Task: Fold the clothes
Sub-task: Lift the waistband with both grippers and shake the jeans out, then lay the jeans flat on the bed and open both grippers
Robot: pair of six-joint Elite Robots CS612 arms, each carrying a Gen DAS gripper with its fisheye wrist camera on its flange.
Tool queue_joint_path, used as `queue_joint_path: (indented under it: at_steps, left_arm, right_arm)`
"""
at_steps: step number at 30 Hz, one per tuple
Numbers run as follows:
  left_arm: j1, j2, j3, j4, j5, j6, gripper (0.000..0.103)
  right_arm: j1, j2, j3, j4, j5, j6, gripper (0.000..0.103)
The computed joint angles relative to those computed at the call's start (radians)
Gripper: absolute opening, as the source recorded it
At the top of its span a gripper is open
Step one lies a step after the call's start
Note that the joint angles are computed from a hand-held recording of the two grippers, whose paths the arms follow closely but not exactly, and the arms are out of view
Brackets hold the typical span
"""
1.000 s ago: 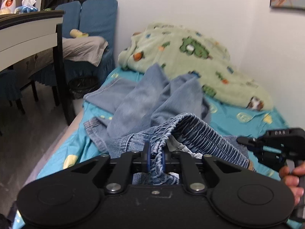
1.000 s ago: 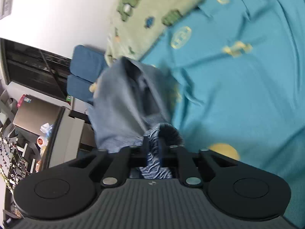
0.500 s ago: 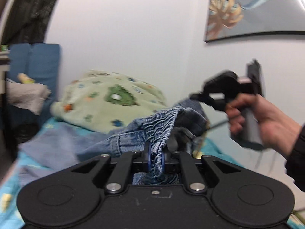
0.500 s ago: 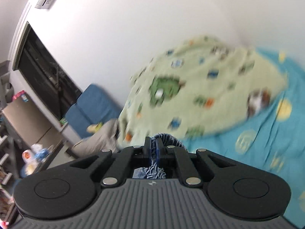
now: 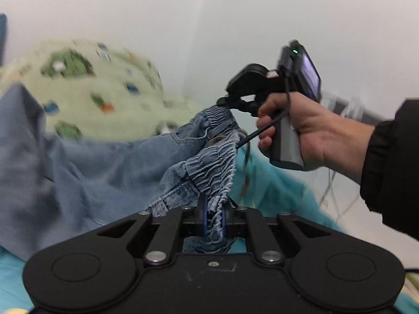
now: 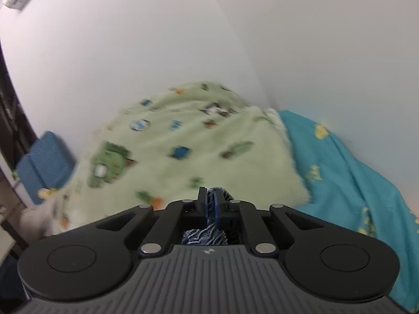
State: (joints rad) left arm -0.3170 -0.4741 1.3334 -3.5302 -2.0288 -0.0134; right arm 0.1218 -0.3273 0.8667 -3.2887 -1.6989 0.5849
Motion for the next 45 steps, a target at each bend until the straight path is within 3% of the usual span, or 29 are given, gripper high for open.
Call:
queue_joint_path:
  at_steps: [3,6,8,11,12,19,24,29,32,36,40,44,45]
  left_arm:
    - [-0.006,0.028,-0.028,0.028,-0.018,0.050,0.009]
    - [-0.001,0.024,-0.024,0.028,-0.038,0.041,0.012]
    - [0.006,0.012,-0.014,0.030,-0.060,0.015,0.019]
    - [0.022,-0.014,0.015,-0.009,-0.136,0.006,0.027]
    - [0.027,-0.026,0.027,-0.018,-0.166,0.022,0.035]
    - [0.078,-0.147,0.152,-0.010,-0.285,0.054,0.041]
    - [0.099,-0.213,0.245,-0.052,-0.133,0.073,0.042]
    - [0.141,-0.242,0.267,-0.035,-0.037,0.085,0.042]
    - [0.172,-0.247,0.258,-0.004,0.014,0.070,0.042]
    - [0.201,-0.238,0.225,0.031,0.080,0.021,0.042]
    - [0.223,-0.215,0.185,0.031,0.115,-0.074,0.042]
    - [0.234,-0.191,0.142,0.066,0.130,-0.095,0.042]
    - [0.236,-0.185,0.131,0.083,0.131,-0.096,0.042]
  right_arm:
    - [-0.012,0.031,-0.011,0.048,-0.001,-0.004,0.006]
    - [-0.017,0.033,0.012,0.029,-0.013,0.027,0.010]
    - [-0.017,0.013,0.042,0.031,-0.014,0.034,0.018]
    - [-0.008,-0.033,0.101,0.033,-0.019,0.011,0.038]
    - [-0.002,-0.051,0.128,0.024,-0.030,0.006,0.041]
    - [0.057,-0.160,0.262,0.004,-0.159,-0.078,0.043]
    - [0.113,-0.180,0.323,-0.090,-0.279,0.043,0.043]
    - [0.169,-0.184,0.356,-0.101,-0.306,0.157,0.043]
    - [0.195,-0.190,0.369,-0.058,-0.275,0.246,0.043]
    - [0.208,-0.198,0.361,0.052,-0.157,0.354,0.043]
    - [0.203,-0.161,0.320,0.036,-0.079,0.472,0.044]
    - [0.197,-0.124,0.255,0.110,-0.082,0.530,0.060]
    - [0.194,-0.113,0.236,0.132,-0.086,0.549,0.069]
